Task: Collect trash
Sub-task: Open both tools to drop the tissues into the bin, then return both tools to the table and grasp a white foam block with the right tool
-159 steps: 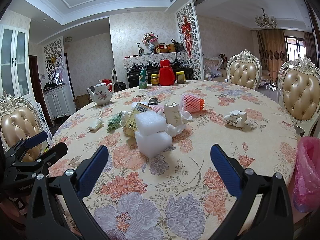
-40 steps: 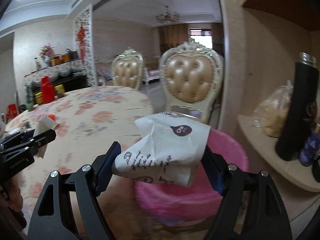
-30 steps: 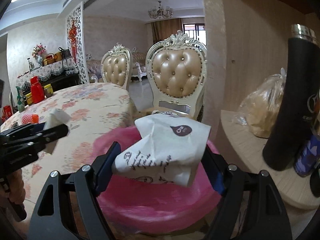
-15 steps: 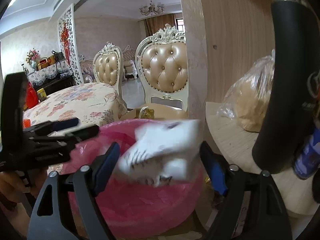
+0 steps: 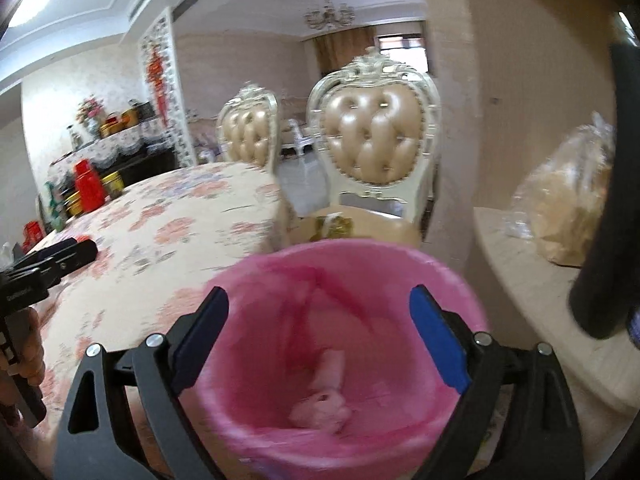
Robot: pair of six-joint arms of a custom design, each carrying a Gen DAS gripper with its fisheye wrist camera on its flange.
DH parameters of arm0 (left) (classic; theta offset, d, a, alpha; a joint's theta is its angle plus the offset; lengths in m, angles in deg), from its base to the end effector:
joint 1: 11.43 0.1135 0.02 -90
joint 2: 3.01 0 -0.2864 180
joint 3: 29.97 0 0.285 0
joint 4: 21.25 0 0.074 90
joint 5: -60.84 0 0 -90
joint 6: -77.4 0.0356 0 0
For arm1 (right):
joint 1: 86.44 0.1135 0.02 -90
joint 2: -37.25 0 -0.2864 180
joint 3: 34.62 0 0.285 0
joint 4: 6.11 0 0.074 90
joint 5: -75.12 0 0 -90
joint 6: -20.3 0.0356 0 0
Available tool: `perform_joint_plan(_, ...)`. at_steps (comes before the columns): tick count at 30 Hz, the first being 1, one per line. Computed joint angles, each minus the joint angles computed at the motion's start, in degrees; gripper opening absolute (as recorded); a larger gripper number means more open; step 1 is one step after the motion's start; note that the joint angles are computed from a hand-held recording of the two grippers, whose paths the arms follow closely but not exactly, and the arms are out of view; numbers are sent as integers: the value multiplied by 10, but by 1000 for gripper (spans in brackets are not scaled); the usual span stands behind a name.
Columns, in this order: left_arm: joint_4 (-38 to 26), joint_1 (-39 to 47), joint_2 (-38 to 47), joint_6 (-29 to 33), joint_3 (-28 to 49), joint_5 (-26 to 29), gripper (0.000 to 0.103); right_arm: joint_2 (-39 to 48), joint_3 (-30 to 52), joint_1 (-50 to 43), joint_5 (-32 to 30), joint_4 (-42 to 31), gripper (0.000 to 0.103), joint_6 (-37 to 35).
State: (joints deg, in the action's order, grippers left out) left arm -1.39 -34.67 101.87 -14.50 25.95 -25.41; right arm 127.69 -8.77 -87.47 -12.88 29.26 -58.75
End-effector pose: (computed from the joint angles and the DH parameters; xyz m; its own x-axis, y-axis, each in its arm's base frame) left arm 0.3449 -0.1506 0.1221 -0.4614 0.1621 -0.8722 0.4312 0.9002 -0.0608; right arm 0.2401 -0.0056 0.0890 -0.4700 0.1983 -0.8601 0.1403 0.9788 0.1491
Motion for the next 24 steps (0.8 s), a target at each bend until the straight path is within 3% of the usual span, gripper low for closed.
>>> perform_joint_plan(9,37,157,-190,53,-214,52,89,63,105,265,91,-73,90,57)
perform_joint_plan(16,-35,427,-341,128,-311,211,89,130,218,402,105,-128,90,78)
perform_joint_plan(20,-50,574,-337,185,-308,264,89,169,289,455,91,-158,90,77)
perform_joint_plan(24,-44,675,-275,220,-272,276,89,206,356,495,75,-186,90,74)
